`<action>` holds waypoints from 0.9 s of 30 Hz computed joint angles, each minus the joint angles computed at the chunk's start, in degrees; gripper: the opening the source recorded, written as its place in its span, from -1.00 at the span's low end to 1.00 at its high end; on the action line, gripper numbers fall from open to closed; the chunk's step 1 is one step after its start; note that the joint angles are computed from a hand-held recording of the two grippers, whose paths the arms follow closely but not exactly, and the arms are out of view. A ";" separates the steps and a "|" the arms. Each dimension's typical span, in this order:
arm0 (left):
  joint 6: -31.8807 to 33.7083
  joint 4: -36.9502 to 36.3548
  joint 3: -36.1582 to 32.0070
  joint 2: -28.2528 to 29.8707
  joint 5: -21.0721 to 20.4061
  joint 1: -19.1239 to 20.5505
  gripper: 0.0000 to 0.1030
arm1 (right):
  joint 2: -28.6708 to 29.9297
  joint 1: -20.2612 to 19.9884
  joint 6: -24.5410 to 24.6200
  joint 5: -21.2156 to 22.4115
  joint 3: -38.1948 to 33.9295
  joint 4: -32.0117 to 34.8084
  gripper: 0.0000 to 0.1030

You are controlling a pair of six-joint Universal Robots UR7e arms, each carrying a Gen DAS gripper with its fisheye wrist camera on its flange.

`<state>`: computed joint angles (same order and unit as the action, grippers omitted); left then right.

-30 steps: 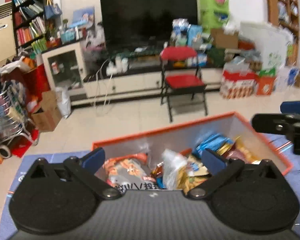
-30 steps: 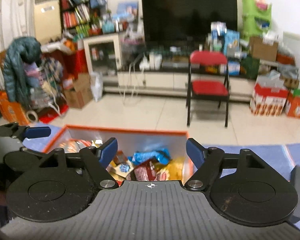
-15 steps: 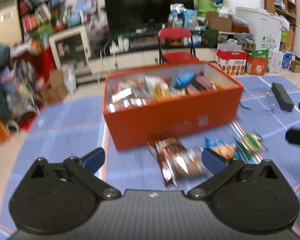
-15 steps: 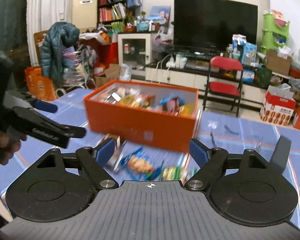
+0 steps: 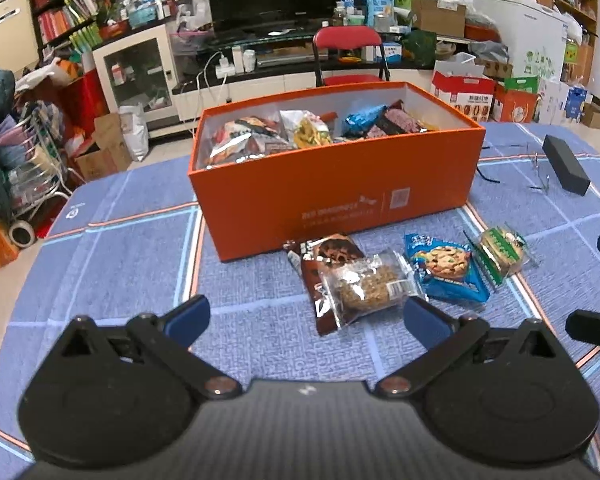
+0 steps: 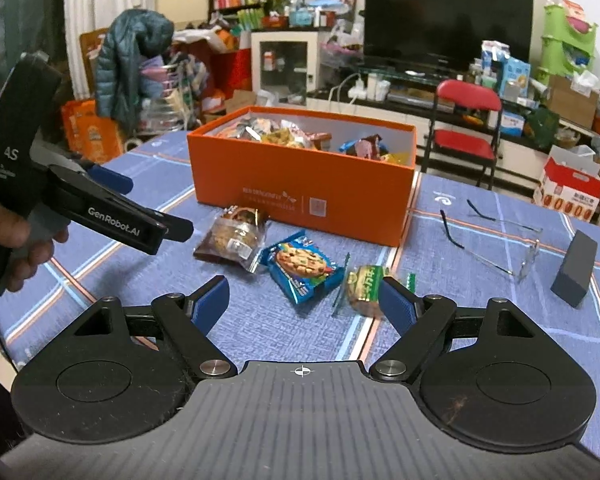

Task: Organize snacks
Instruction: 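Open both tools and withdraw them from the orange box, then grasp the clear granola bag with the left tool while the right tool grasps the blue cookie packet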

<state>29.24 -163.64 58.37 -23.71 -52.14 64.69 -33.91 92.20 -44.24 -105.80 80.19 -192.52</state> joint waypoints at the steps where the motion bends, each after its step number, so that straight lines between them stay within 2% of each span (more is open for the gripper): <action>1: 0.80 0.02 -0.27 0.12 -0.56 0.21 0.99 | 0.14 -0.20 -0.65 0.46 -0.59 1.02 0.40; 3: 3.96 -0.37 -0.47 0.10 -2.78 0.73 0.99 | 0.59 -0.55 -2.35 1.49 -2.43 3.83 0.41; 5: 10.03 -1.73 -0.15 -0.32 -7.70 1.86 0.99 | 1.13 -0.97 -4.03 2.87 -5.21 8.41 0.41; 8: 18.48 1.26 -0.67 -1.22 -16.08 3.82 0.99 | 3.10 -1.17 -6.35 3.13 -11.12 15.58 0.41; 13: 26.87 7.10 -4.11 -0.01 -21.02 5.13 0.99 | 8.00 -1.77 -8.95 3.60 -22.33 27.57 0.36; 17: 31.05 11.37 -8.02 2.02 -26.17 5.95 0.98 | 10.83 -2.37 -11.60 3.79 -27.85 32.81 0.33; 19: 33.20 14.19 -10.12 3.12 -27.36 6.05 0.95 | 11.84 -2.65 -12.66 3.83 -30.05 34.75 0.33; 20: 34.62 15.90 -11.36 3.80 -27.26 6.01 0.81 | 12.21 -2.75 -12.91 4.05 -31.09 35.96 0.33; 21: 36.43 18.40 -13.07 4.65 -27.02 5.97 0.49 | 12.56 -2.89 -13.24 4.46 -32.15 37.40 0.33; 22: 38.15 20.83 -14.78 5.48 -26.80 5.97 0.37 | 13.08 -2.96 -13.69 4.58 -33.44 38.86 0.33; 23: 39.46 22.97 -16.86 6.63 -26.35 6.00 0.33 | 13.82 -2.95 -14.12 4.21 -34.94 39.95 0.33; 25: 40.31 24.10 -20.52 8.89 -26.14 6.23 0.36 | 15.17 -3.03 -14.51 4.10 -37.87 42.29 0.33; 27: 38.09 29.03 -26.59 11.59 -26.85 6.57 0.50 | 16.41 -3.17 -14.10 4.69 -40.92 45.26 0.33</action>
<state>67.33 -134.61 31.78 -12.12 -78.99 71.27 -17.50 89.02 -58.34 -101.11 39.27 -147.26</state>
